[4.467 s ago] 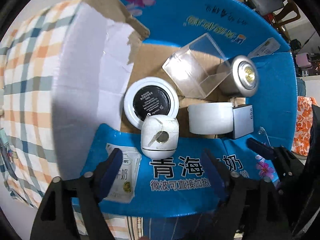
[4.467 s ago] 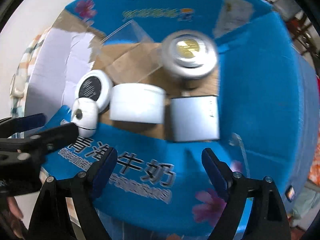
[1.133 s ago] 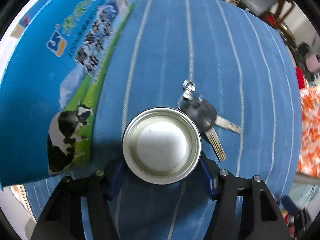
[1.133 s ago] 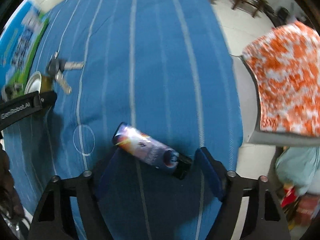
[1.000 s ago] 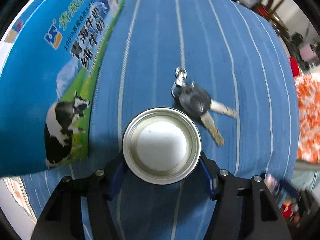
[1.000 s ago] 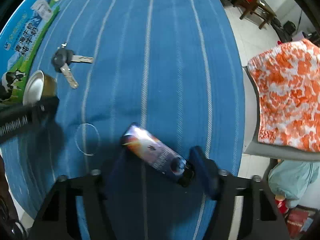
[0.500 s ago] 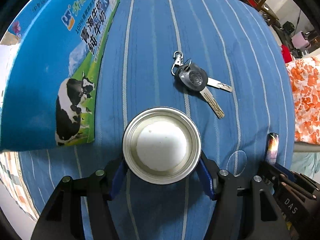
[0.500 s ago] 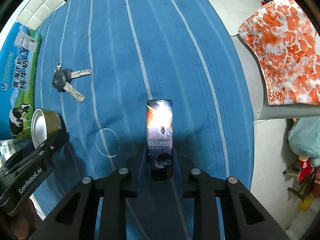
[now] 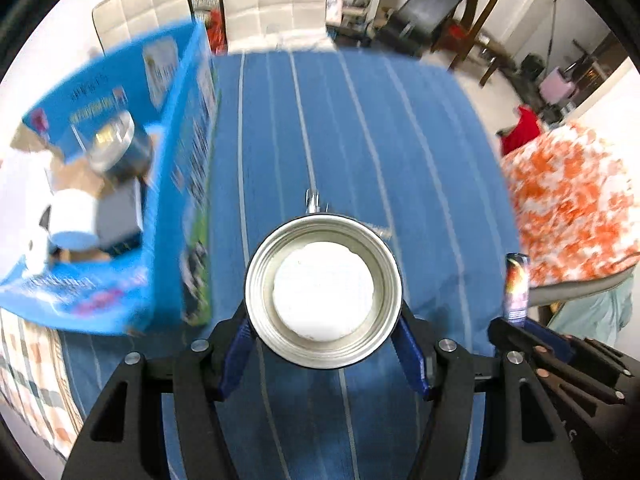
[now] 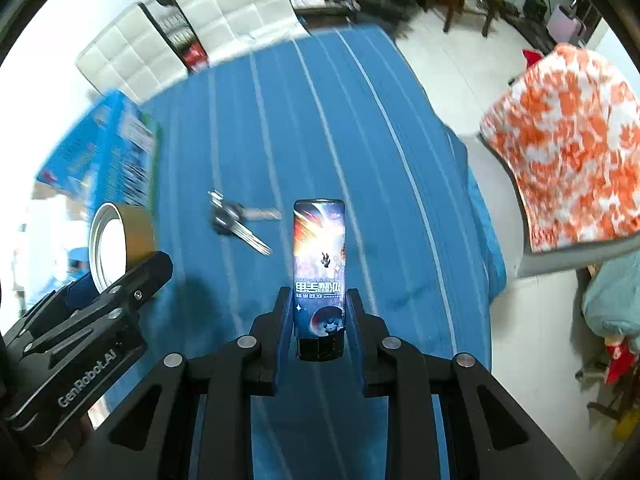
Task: Organize rigid objects
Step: 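Carry lid and can into the blue box and open both tools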
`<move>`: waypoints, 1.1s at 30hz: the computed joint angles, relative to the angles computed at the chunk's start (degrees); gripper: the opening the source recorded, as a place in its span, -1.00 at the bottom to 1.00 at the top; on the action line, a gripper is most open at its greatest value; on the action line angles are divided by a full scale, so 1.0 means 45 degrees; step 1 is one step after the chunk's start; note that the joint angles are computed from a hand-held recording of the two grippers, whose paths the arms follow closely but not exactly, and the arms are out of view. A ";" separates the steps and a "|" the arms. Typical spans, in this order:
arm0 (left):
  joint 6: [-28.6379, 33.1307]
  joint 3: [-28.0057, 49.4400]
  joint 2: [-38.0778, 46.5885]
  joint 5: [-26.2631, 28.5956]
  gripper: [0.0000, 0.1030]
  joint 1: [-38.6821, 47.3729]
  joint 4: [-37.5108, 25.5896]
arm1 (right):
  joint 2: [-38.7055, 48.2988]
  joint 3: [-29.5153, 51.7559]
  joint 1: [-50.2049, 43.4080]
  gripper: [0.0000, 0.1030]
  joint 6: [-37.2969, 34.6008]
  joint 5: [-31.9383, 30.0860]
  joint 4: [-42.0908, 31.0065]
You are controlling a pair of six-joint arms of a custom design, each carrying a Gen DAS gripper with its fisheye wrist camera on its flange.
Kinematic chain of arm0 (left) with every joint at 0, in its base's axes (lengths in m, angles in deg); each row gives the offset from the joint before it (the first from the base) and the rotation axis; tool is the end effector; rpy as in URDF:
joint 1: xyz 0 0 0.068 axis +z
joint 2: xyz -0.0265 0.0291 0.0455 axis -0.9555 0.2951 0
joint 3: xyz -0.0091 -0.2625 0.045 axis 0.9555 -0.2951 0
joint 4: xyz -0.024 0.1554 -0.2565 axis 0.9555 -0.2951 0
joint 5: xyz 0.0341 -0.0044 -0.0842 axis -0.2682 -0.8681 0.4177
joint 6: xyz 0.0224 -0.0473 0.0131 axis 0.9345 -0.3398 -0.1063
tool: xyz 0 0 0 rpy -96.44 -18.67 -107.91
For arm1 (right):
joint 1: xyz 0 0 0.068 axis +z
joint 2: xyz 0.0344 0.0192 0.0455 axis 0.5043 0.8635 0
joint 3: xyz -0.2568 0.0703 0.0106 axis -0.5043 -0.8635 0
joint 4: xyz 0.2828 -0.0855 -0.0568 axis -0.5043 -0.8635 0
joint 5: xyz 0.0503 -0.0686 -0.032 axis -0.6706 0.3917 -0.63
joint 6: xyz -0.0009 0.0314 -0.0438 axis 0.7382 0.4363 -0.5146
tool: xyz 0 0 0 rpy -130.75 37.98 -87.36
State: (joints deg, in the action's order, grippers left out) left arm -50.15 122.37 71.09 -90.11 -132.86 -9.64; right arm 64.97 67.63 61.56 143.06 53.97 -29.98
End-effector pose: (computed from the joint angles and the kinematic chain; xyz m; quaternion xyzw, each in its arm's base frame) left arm 0.1541 -0.2584 0.2131 0.1282 0.9790 -0.0798 0.1370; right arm 0.2006 0.1179 0.2005 0.2193 0.9692 0.0362 0.1065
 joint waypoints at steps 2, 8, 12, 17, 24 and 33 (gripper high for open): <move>0.0364 0.0011 -0.0957 -0.0127 0.18 0.0291 -0.0355 | 0.0321 0.0962 0.0375 -0.47 0.0113 0.0140 -0.0141; 0.2548 0.0420 -0.2860 0.0389 0.18 0.2692 -0.1041 | 0.2245 0.4098 0.1494 -0.47 0.0203 0.0464 -0.0004; 0.3478 0.0654 -0.3347 0.0665 0.18 0.4186 -0.1131 | 0.4474 0.6533 0.2083 -0.47 0.0121 0.0365 0.0508; 0.5492 0.0492 -0.4030 0.1334 0.19 0.7947 -0.1406 | 0.7790 0.9681 0.2372 -0.47 0.0071 0.0258 0.1103; 0.8125 0.0775 -0.1779 0.2951 0.19 1.2906 -0.0572 | 1.3000 1.4886 0.2048 -0.47 0.0304 -0.0148 0.0190; 0.9913 0.3247 0.3777 0.3084 0.19 1.4231 -0.0251 | 1.8353 2.0963 0.1362 -0.47 0.0102 -0.0189 -0.2976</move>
State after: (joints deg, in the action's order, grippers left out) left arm -5.54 136.98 88.09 -76.24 -68.82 -10.76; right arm 147.56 161.96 67.69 143.52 53.12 -43.37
